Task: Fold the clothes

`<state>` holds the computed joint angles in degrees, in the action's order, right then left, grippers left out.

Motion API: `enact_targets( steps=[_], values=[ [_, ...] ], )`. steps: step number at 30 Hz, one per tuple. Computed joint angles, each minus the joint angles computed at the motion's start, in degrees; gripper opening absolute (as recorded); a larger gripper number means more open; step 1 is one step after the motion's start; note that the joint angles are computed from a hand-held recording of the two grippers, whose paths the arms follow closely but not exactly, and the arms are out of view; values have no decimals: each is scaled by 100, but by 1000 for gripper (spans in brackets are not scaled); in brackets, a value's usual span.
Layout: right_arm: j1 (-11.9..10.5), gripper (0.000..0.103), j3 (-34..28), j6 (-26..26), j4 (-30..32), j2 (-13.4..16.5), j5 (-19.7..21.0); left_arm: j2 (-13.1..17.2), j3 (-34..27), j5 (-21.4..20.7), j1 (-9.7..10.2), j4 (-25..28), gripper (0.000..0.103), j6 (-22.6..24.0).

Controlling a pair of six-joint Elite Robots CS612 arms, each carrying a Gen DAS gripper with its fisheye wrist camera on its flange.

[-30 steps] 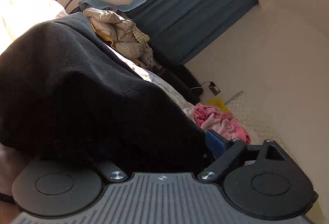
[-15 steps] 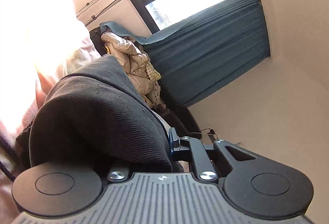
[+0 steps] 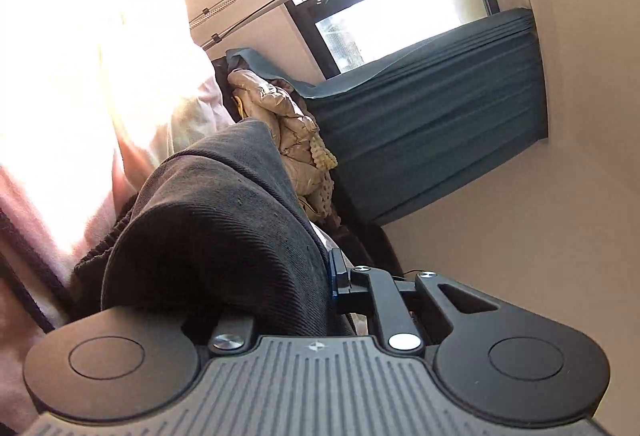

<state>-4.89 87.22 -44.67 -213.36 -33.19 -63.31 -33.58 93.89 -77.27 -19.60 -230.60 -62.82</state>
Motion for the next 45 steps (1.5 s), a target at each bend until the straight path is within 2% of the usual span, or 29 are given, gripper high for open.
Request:
enact_targets(
  steps=[3, 6, 9, 11, 13, 15, 16, 18, 19, 21, 24, 27, 33, 42, 45],
  values=[
    [31, 28, 39, -485, 640, -29, -265, -75, 87, 327, -52, 228, 15, 69],
    [38, 26, -14, -442, 1140, -41, -291, -121, 146, 442, -37, 628, 15, -46],
    [-23, 26, -99, 32, 1477, -58, 16, -154, 219, 519, -64, 767, 15, 50],
    [-61, 27, -101, 318, 1612, -85, 159, -217, 322, 509, -84, 744, 18, -124],
    [-105, 29, -57, 555, 1718, -146, 310, -345, 519, 551, -146, 677, 30, -85],
    [-147, 30, 23, 724, 1808, -232, 422, -484, 733, 631, -231, 601, 51, 28],
    [-173, 30, 65, 770, 1835, -272, 486, -553, 834, 642, -273, 584, 56, -12],
    [-232, 36, 202, 885, 1877, -387, 662, -681, 1013, 632, -349, 587, 73, -118],
    [-260, 37, 264, 940, 1864, -434, 750, -717, 1074, 623, -380, 580, 76, -141],
    [-306, 37, 413, 1031, 1792, -523, 906, -789, 1195, 608, -443, 565, 88, -184],
    [-366, 37, 629, 1187, 1617, -624, 1120, -845, 1278, 516, -496, 658, 94, -319],
    [-426, 38, 728, 1536, 1482, -665, 1341, -789, 1296, 251, -492, 493, 101, -637],
    [-573, 39, 693, 2481, 1556, -697, 1892, -810, 1344, 230, -496, 773, 103, -1040],
    [-682, 40, 428, 3746, 1959, -615, 2064, -762, 1272, 13, -424, 1166, 103, -1407],
    [-718, 41, 346, 4177, 2154, -574, 2160, -728, 1257, -41, -397, 1149, 103, -1550]
  ],
)
